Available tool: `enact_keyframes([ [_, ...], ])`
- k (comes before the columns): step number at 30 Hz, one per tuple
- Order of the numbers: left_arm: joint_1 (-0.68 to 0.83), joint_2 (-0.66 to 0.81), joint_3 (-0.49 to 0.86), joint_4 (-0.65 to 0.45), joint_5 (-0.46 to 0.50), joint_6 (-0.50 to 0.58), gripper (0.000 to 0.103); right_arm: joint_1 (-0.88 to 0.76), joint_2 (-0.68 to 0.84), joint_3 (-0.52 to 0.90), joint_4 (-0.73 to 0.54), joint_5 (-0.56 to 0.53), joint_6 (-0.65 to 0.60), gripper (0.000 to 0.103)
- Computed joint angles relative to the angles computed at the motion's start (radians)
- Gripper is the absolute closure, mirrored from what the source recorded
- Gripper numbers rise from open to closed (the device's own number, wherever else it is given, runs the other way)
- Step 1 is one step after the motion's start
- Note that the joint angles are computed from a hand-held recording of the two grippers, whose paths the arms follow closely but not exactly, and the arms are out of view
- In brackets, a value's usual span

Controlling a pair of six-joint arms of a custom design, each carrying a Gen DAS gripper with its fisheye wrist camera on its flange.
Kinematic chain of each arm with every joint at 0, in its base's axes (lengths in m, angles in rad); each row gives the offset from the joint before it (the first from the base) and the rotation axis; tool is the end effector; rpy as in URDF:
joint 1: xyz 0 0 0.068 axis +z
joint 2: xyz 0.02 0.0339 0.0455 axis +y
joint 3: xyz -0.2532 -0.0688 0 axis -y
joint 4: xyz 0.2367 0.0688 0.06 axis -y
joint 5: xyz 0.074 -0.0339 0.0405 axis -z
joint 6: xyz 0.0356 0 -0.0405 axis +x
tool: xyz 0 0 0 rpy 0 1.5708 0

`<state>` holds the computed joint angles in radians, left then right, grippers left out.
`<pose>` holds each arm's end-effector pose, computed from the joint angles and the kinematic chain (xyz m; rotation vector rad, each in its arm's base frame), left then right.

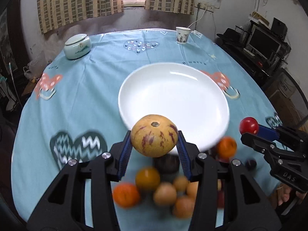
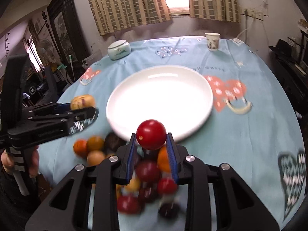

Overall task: Organize fruits
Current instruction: 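Carry pepino and red tomato to the white plate and release both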

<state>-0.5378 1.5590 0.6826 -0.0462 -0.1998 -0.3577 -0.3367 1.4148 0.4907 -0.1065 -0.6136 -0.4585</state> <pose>0.2444 -0.1375 0.1364 0.1394 2.4686 -0.1361 0.2184 -0.0547 0.1224 -0.3537 2.3659 0.4406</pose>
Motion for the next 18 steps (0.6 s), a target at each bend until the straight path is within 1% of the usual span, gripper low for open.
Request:
enact_keyframes([
  [1, 0.029, 0.058, 0.071, -0.018, 0.019, 0.008, 0.057, 0.047, 0.075, 0.084, 0.011, 0.034, 0.032, 0.072],
  [4, 0.079, 0.280, 0.347, -0.092, -0.003, 0.046, 0.057, 0.153, 0.293, 0.315, -0.001, 0.123, 0.090, 0.072],
  [6, 0.112, 0.450, 0.567, -0.187, 0.022, 0.051, 0.057, 0.193, 0.436, 0.467, -0.051, 0.149, 0.106, 0.072],
  [8, 0.136, 0.580, 0.740, -0.276, 0.070, 0.040, 0.057, 0.229, 0.571, 0.617, -0.110, 0.184, 0.110, 0.072],
  [10, 0.149, 0.697, 0.900, -0.356, 0.094, 0.030, 0.057, 0.249, 0.670, 0.733, -0.146, 0.219, 0.117, 0.072],
  [11, 0.150, 0.732, 0.945, -0.375, 0.100, 0.029, 0.057, 0.255, 0.704, 0.775, -0.162, 0.228, 0.116, 0.072],
  [13, 0.152, 0.776, 0.993, -0.387, 0.110, 0.026, 0.056, 0.260, 0.768, 0.853, -0.193, 0.237, 0.106, 0.072],
  [16, 0.151, 0.839, 1.082, -0.429, 0.114, 0.023, 0.056, 0.266, 0.831, 0.925, -0.215, 0.252, 0.101, 0.072],
  [18, 0.148, 0.866, 1.127, -0.455, 0.122, 0.020, 0.056, 0.264, 0.847, 0.944, -0.215, 0.251, 0.104, 0.072],
])
